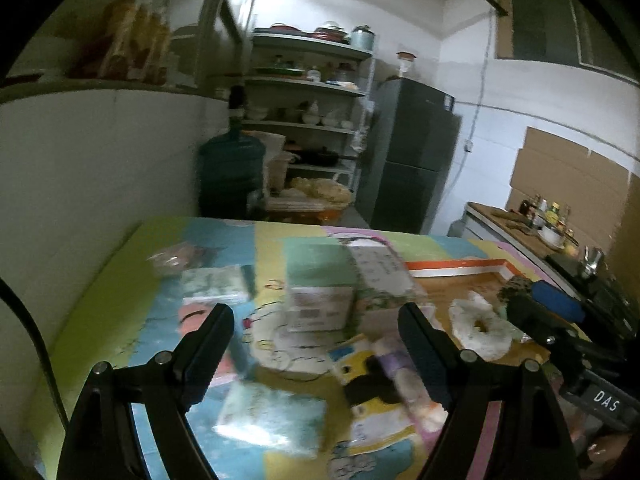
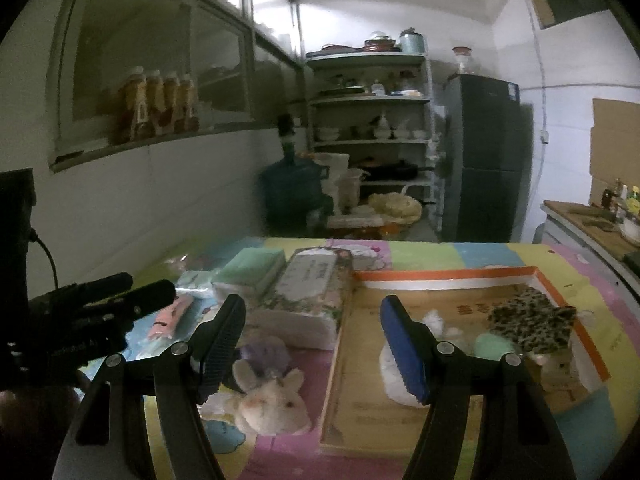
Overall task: Organize soft objects
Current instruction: 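Move both tools back over the pile of soft items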
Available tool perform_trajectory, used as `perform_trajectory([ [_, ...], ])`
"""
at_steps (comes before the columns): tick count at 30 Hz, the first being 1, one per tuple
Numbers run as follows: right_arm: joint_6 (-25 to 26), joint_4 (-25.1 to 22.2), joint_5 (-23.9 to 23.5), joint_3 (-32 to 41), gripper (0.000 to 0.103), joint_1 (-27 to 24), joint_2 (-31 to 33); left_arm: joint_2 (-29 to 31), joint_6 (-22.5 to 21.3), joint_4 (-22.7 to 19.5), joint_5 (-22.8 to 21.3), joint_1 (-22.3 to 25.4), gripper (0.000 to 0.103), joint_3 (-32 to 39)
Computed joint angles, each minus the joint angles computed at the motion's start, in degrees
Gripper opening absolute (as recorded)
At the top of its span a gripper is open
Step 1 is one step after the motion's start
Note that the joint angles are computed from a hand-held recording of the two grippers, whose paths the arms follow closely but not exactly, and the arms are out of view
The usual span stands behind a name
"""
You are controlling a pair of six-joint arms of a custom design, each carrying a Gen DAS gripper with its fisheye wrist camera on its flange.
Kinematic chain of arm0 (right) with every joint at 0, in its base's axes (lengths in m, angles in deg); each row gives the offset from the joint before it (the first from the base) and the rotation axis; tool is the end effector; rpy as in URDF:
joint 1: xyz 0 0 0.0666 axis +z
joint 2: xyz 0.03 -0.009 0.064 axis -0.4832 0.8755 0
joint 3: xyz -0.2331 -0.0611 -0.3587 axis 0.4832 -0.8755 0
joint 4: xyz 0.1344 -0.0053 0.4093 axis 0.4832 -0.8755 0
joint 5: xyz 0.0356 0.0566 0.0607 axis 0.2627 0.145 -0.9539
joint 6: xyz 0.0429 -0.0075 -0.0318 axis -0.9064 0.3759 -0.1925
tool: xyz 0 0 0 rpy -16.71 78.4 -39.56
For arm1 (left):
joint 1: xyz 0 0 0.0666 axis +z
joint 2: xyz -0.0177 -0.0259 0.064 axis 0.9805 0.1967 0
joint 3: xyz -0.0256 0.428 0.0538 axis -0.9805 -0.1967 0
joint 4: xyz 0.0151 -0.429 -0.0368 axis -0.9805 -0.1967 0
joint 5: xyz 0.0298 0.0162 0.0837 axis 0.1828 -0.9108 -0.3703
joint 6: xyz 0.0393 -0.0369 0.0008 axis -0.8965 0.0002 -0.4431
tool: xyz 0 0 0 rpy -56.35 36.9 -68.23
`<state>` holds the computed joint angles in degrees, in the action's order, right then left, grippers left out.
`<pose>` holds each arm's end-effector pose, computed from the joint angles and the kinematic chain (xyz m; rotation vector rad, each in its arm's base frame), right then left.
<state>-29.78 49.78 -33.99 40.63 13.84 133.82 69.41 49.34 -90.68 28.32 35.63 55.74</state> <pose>0.3187 0.2804 0.3623 -0.3471 1.9904 0.3350 0.3124 -0.2657 0.3499 -0.1074 2.0867 -0.1482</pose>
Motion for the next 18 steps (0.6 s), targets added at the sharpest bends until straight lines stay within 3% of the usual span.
perform_trajectory([
  [8,0.92,-0.84,-4.48,1.27,0.072,0.63,3.06,-3.5,3.38,-1.79,-0.63,2.47,0.084,-3.8],
  [16,1.93,-3.89,-11.99,3.65,0.071,0.38,8.28,-4.2,3.42,-0.98,2.96,3.63,0.084,-6.34],
  [18,1.71,-4.0,-12.52,3.68,0.067,0.23,8.89,-4.06,3.33,-0.78,3.7,3.71,0.084,-6.63],
])
